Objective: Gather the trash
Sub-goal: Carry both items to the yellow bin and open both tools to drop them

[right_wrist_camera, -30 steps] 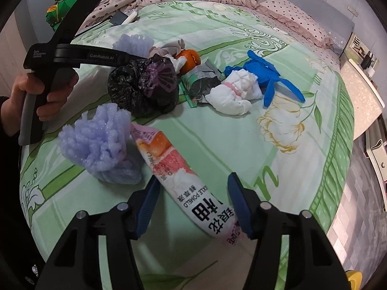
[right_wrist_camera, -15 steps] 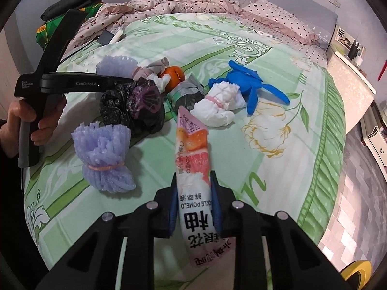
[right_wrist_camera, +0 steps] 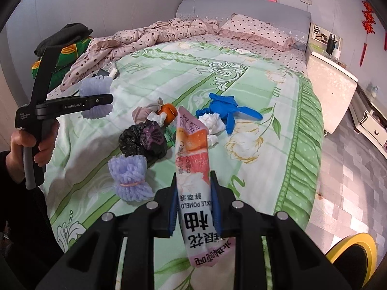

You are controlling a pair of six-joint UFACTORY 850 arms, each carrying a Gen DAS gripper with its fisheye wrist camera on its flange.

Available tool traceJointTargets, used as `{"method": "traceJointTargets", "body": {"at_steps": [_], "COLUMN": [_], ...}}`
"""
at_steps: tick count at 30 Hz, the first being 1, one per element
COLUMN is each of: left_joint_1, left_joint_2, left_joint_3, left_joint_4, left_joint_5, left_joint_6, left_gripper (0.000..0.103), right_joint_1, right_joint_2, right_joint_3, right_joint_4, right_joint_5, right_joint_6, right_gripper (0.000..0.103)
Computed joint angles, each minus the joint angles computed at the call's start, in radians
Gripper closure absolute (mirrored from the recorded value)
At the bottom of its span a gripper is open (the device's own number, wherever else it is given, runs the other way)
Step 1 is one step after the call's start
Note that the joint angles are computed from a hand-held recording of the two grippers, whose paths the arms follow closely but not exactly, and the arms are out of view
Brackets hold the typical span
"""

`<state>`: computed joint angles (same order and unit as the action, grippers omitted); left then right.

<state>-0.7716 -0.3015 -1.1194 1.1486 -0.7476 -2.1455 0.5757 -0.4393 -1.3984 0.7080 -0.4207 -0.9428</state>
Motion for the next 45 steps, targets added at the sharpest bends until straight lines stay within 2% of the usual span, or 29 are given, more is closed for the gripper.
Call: {"method": "traceJointTargets", "body": {"at_steps": [8,12,25,31,37,45], "left_joint_1": [-0.075,-0.111,-0.213,-0.250,-0.279,-0.297], "left_joint_2": [0.037,0.034,-0.041,-0.107,-0.215,-0.437], "left_joint_3": [-0.041,-0.081,-0.305,-0.453,-0.656,-1.036], "left_joint_4": [0.009,0.020,0.054,0.074,0.080,0.003], "left_joint_5": [-0.109,-0.143,-0.234,-0.252,-0.250,-0.212], "left_joint_6": [0.006,0.014,0.121,0.198,0.313,0.539], "left_gripper": [0.063,0.063,0.062,0.062,0.062,0.062], "right_joint_1": [-0.011,-0.012,-0.057,-0.105,-0.170,-0.269], "right_joint_2": [0.116,0.173,0.341,0.411,0.472,0.516], "right_joint_3": [0.066,0.100,0.191,0.233,0.268,0.288], "right_joint_4": [0.101,0.136,0.390,0.551,0.697,0.778], "right_joint_5": [0.003,0.030,0.129,0.161,0.183,0.197], "right_joint_6": [-0.045,-0.068,-0.272,-0.405,-0.517,-0.549], "right_gripper": [0.081,0.081,0.081,0.081,0.081,0.081]}}
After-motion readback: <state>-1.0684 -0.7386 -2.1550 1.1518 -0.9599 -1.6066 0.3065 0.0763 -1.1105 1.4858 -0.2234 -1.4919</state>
